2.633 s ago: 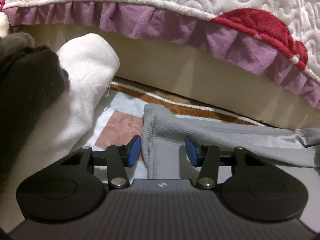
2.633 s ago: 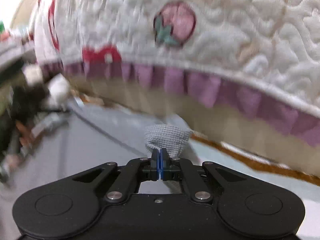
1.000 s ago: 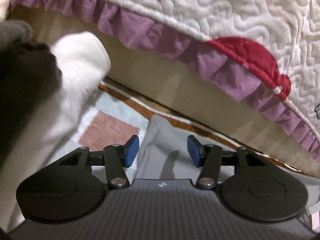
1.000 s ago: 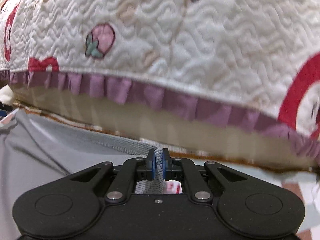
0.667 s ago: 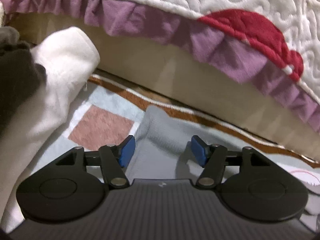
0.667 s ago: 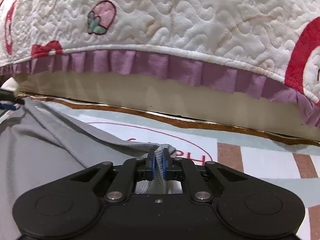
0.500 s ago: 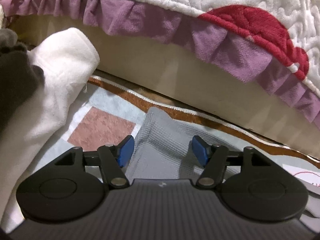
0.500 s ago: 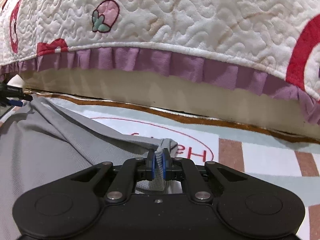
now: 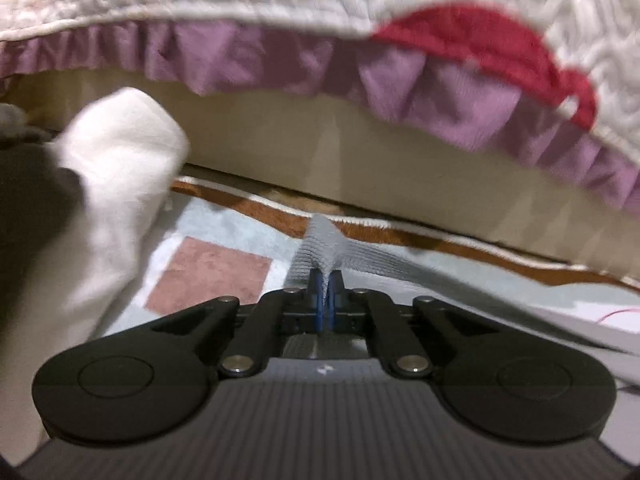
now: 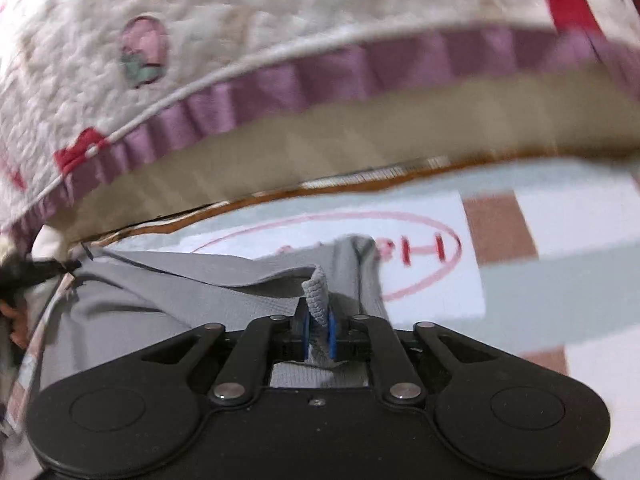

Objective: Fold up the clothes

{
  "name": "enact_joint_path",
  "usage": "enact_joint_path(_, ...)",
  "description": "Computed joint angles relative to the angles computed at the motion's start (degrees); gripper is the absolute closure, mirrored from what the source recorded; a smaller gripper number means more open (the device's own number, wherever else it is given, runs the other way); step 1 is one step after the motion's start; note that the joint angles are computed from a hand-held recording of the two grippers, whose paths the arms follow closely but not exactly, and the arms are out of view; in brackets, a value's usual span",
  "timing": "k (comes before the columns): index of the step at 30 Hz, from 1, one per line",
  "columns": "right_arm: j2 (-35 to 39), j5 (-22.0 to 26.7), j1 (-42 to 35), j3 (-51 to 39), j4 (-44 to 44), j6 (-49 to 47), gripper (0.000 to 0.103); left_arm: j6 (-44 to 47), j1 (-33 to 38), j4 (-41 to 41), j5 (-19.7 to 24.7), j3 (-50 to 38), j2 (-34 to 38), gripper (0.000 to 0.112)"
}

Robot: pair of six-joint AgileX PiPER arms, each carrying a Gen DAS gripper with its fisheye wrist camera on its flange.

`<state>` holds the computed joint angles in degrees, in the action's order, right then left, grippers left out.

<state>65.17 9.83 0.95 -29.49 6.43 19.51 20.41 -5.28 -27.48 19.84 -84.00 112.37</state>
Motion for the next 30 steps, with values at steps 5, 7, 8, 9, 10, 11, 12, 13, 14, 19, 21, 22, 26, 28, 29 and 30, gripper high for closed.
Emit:
enact_joint_path(5,-10.9,3.8,4.2,0.1,-28.6,28.6,0.095,14.6,7.2,-19.3,8.6,11.2,-16.5,0.11)
enact_joint_path(7,-14.3,8.4,7.8,0.3,-39.7,40.1,0.095,19.2,11.5,-25.1,13.7,18.3,-24.3,0.11)
enact_joint_path(8,-15.6,12.0,10.4,0.7,-44.5,45.8,0.095,20.4,13.5,-25.8,16.4,21.7,-27.8,0.11)
enact_joint_path(9,-16.7,16.5,13.8,0.8,-48.9,51.6,0.095,19.9,15.2,-24.3,19.1,25.1,-30.9,0.11)
enact_joint_path(10,-17.6,22.3,18.3,0.7,-52.9,57.3,0.094,17.3,16.3,-20.5,21.6,27.3,-32.3,0.11)
enact_joint_path(11,-17.6,28.0,22.1,1.0,-55.3,61.8,0.093,13.7,16.9,-15.8,24.2,28.7,-33.2,0.109)
enact_joint_path(12,-16.9,33.7,25.4,1.0,-56.3,65.2,0.088,9.0,16.8,-10.1,26.3,29.5,-32.9,0.109)
enact_joint_path(13,-15.8,39.4,28.7,0.9,-56.5,68.4,0.087,4.5,15.9,-4.4,27.1,30.1,-32.5,0.109)
enact_joint_path(14,-14.4,45.2,30.8,0.2,-55.8,70.2,0.084,2.2,14.8,-0.4,26.2,30.9,-33.1,0.109)
enact_joint_path(19,-20.6,54.6,34.6,1.3,-52.1,80.8,0.073,3.5,12.4,2.8,19.0,33.1,-38.1,0.095)
enact_joint_path(21,-22.8,52.3,33.7,1.9,-51.5,80.2,0.072,8.7,12.8,-2.4,18.6,33.2,-38.2,0.087)
enact_joint_path(22,-22.7,50.4,33.0,1.8,-51.3,78.7,0.07,11.0,12.6,-4.2,19.1,33.1,-37.7,0.083)
enact_joint_path(26,-20.7,40.9,29.0,1.5,-49.2,72.9,0.056,12.1,6.1,-0.9,18.1,33.9,-36.6,0.063)
enact_joint_path(28,-18.8,38.7,29.3,1.4,-49.2,75.0,0.05,7.1,4.1,1.2,20.1,33.2,-34.4,0.062)
enact_joint_path(29,-17.0,37.6,28.8,1.1,-49.3,75.6,0.048,3.6,2.7,4.5,18.9,33.1,-33.9,0.062)
enact_joint_path(30,-14.9,37.1,28.7,0.7,-50.1,77.0,0.045,0.5,1.2,8.0,17.4,33.3,-33.6,0.062)
